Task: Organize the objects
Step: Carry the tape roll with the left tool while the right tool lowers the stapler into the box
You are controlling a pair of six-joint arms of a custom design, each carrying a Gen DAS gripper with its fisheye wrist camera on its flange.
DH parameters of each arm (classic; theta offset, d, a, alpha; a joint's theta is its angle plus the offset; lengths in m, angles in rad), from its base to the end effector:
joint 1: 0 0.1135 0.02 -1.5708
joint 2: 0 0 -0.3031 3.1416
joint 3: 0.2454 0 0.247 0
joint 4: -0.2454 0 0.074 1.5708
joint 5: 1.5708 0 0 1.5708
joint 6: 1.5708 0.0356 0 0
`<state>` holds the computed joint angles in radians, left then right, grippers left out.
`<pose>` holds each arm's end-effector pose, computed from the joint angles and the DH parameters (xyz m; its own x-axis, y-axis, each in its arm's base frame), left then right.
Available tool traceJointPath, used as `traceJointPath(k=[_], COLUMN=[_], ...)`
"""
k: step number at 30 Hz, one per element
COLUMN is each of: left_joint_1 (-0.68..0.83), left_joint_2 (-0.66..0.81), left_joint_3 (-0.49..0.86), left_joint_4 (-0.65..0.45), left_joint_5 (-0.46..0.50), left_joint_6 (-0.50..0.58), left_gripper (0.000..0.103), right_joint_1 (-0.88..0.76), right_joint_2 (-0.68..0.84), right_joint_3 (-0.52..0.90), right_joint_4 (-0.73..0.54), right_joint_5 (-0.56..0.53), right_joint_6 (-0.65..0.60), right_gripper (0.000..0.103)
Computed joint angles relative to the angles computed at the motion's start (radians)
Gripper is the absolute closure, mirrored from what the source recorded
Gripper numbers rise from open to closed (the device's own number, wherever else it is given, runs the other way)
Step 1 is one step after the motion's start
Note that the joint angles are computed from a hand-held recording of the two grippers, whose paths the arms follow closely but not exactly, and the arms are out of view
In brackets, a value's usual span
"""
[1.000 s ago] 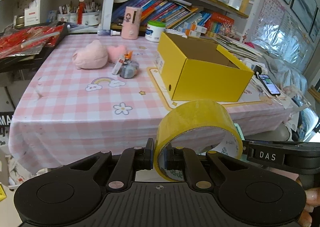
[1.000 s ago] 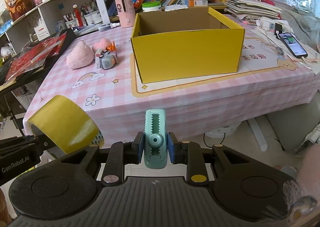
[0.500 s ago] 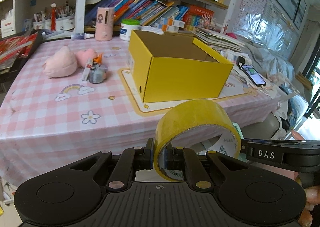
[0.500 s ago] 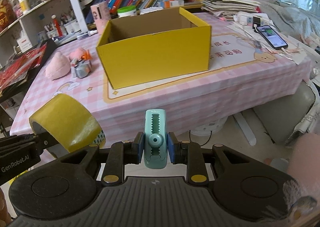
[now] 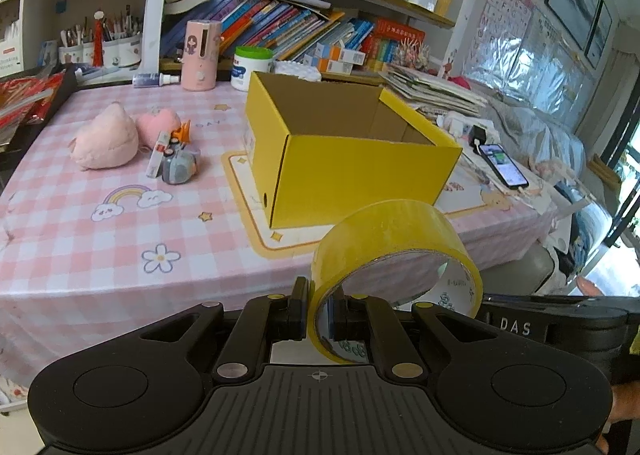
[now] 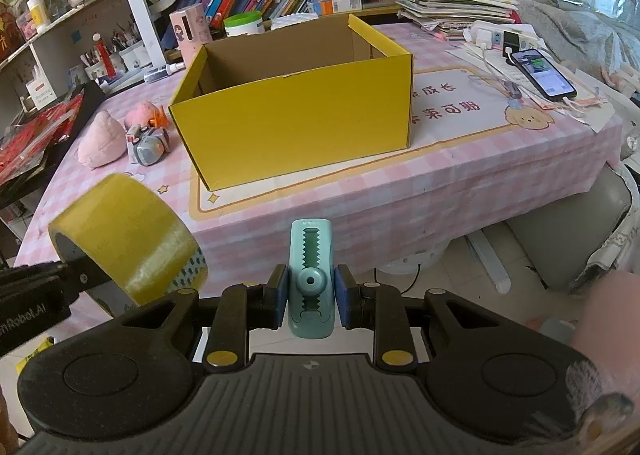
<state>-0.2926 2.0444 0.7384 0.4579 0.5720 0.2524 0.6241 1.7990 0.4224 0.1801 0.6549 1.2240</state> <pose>0.3273 -0.1187 0.0897 -0.5492 0.3847 -0.7418 0.7461 0.6255 -0.2280 0.2002 0.1174 0.0901 -0.5226 0.5428 -0.6574 0.6142 0.7745 0.1512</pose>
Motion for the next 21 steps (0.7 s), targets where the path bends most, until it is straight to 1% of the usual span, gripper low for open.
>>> traceJointPath(k=[14,18,21], left_joint_1=[-0.061,-0.089,-0.112], left_joint_2=[0.014,0.012,0.016], left_joint_3=[0.071,0.106,0.138], left_joint_4=[0.016,0.02,0.051], left_joint_5=[-0.022,-0.029,-0.038], left_joint_6=[-0.078,-0.113,-0.152], left_gripper=[0.095,0.095,0.095], right_joint_1=[-0.138,-0.196,-0.273], right_joint_2=[-0.016,-0.071,-0.131], right_joint_3=[-0.045,-0.073,-0.093], right_joint_4=[0.15,0.195,0.247], right_joint_5=[-0.049,-0.037,-0.036], right_joint_6=[-0.179,-0.245,-0.342], right_gripper=[0.08,0.08,0.08])
